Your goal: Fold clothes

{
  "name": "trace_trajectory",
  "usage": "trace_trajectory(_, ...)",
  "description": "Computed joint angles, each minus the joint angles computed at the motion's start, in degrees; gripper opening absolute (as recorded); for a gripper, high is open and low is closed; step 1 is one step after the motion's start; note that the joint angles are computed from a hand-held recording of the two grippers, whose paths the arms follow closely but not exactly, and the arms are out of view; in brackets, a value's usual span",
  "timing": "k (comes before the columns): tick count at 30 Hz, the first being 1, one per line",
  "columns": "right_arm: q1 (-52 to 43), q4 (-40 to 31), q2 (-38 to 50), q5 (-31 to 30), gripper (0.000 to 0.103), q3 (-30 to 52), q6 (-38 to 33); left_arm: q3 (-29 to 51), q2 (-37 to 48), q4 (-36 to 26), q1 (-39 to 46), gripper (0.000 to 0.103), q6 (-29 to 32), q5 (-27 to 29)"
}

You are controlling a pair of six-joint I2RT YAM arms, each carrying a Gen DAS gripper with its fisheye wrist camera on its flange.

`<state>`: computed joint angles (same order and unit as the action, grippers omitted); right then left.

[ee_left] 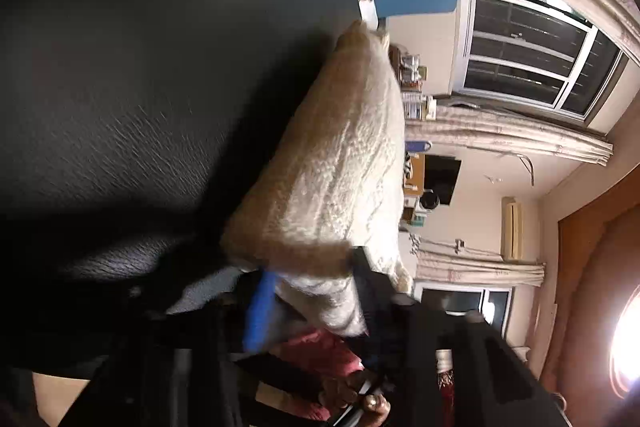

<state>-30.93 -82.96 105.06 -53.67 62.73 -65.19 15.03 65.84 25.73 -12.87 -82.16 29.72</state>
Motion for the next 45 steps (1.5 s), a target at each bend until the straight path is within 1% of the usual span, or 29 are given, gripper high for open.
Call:
trace_trajectory(1,0.2,5.4,-4.2,1.4,0.012,-2.2,5.0,0.6,-1.0,-2.3,0.4,0.013,1.9,-0.1)
trace_trajectory(2,0.2,8.7,-7.4,2.3,0.012,-4.3,8.1,1.4,-2.4,-5.2,0.8,0.012,4.4,0.3)
trace_trajectory(5,-2.8,5.6,-12.1,0.7,0.012,-8.4,2.4,5.6,-5.1,-17.1,0.8,0.010,14.4,0.2)
trace_trajectory(6,-3.9,5.1,-12.8,0.4,0.012,-9.9,1.3,6.5,-3.8,-18.5,0.9,0.010,16.2,0.6)
trace_trajectory(7,-4.6,6.6,-13.1,0.6,0.012,-12.1,1.6,7.2,-2.6,-19.7,1.1,0.010,17.7,1.1)
trace_trajectory(9,-5.3,10.8,-11.8,0.8,0.012,-15.8,3.5,7.9,-0.6,-20.9,2.4,0.011,19.0,3.8)
trace_trajectory(10,-3.6,13.3,-11.1,-1.9,0.010,-16.4,6.7,9.0,-0.3,-22.5,3.4,0.012,19.9,6.2)
trace_trajectory(12,-5.5,11.3,-7.3,-4.7,0.011,-15.9,3.7,12.3,-0.6,-29.3,4.6,0.018,23.3,9.6)
trace_trajectory(13,-6.4,10.0,-5.5,-5.9,0.015,-15.5,2.1,13.8,-1.3,-31.4,5.0,0.018,25.7,10.9)
trace_trajectory(15,-7.0,7.6,-4.7,-6.0,0.019,-14.8,-0.1,17.9,-2.3,-34.5,4.1,0.020,31.2,10.2)
trace_trajectory(17,-8.0,6.7,-8.3,-5.8,0.029,-15.1,-1.4,25.4,1.6,-36.6,1.1,0.021,36.6,6.8)
trace_trajectory(19,-9.3,5.3,-12.6,-5.9,0.061,-15.1,-2.1,33.6,6.4,-39.0,-1.6,0.021,42.6,3.9)
trace_trajectory(21,-10.3,5.8,-19.4,-5.9,0.065,-15.5,-2.3,44.1,15.6,-42.3,-5.5,0.021,49.7,1.7)
trace_trajectory(23,-10.0,6.6,-23.9,-5.8,0.065,-15.1,-1.5,56.4,25.0,-48.0,-8.6,0.021,57.3,-0.2)
trace_trajectory(24,-9.4,6.6,-24.9,-5.9,0.065,-15.1,-1.6,63.1,30.3,-52.8,-10.3,0.020,61.1,-0.9)
trace_trajectory(25,-8.4,6.4,-25.7,-6.0,0.065,-15.4,-1.9,69.4,35.3,-57.6,-11.4,0.019,64.3,0.2)
trace_trajectory(27,-5.9,6.6,-26.0,-5.2,0.063,-15.7,-2.4,77.4,40.8,-65.4,-13.3,0.014,69.3,-0.6)
trace_trajectory(28,-4.7,7.0,-27.0,-5.2,0.053,-17.3,-2.0,79.6,42.7,-67.7,-14.5,0.014,71.5,-1.3)
trace_trajectory(30,-3.7,8.3,-26.2,-3.9,0.039,-18.2,-1.6,84.9,47.1,-72.8,-16.8,0.010,75.7,-2.6)
trace_trajectory(31,-4.1,7.7,-25.0,-3.1,0.036,-18.5,-3.6,87.7,49.5,-74.8,-17.7,0.010,77.4,-2.6)
trace_trajectory(32,-7.3,5.6,-21.1,-0.2,0.035,-17.0,-8.0,87.7,50.1,-75.2,-18.4,0.010,78.3,-3.3)
trace_trajectory(33,-7.7,7.4,-20.2,1.4,0.033,-17.9,-7.6,89.5,51.9,-76.5,-19.2,0.010,79.0,-4.5)
trace_trajectory(34,-8.4,9.9,-19.3,2.7,0.024,-18.9,-6.7,91.0,53.5,-77.3,-19.9,0.010,79.3,-5.5)
trace_trajectory(35,-9.3,11.4,-17.4,2.6,0.020,-19.3,-6.0,90.7,54.0,-76.3,-20.0,0.010,78.4,-5.2)
trace_trajectory(38,-11.1,11.2,-13.2,0.6,0.019,-19.0,-7.1,88.5,55.3,-70.5,-18.9,0.010,73.7,-1.9)
trace_trajectory(41,-12.3,8.5,-9.1,0.4,0.020,-17.0,-9.0,79.6,50.9,-64.1,-18.4,0.009,72.5,-1.0)
trace_trajectory(43,-13.6,5.3,-6.6,1.6,0.022,-14.7,-10.1,80.5,51.1,-64.3,-17.7,0.011,72.5,0.7)
trace_trajectory(44,-14.7,3.7,-6.9,2.6,0.024,-13.6,-10.4,79.2,50.5,-63.1,-16.7,0.016,71.4,3.5)
trace_trajectory(45,-15.8,2.4,-7.6,3.6,0.031,-12.5,-10.8,75.3,47.9,-61.4,-15.6,0.019,70.7,6.0)
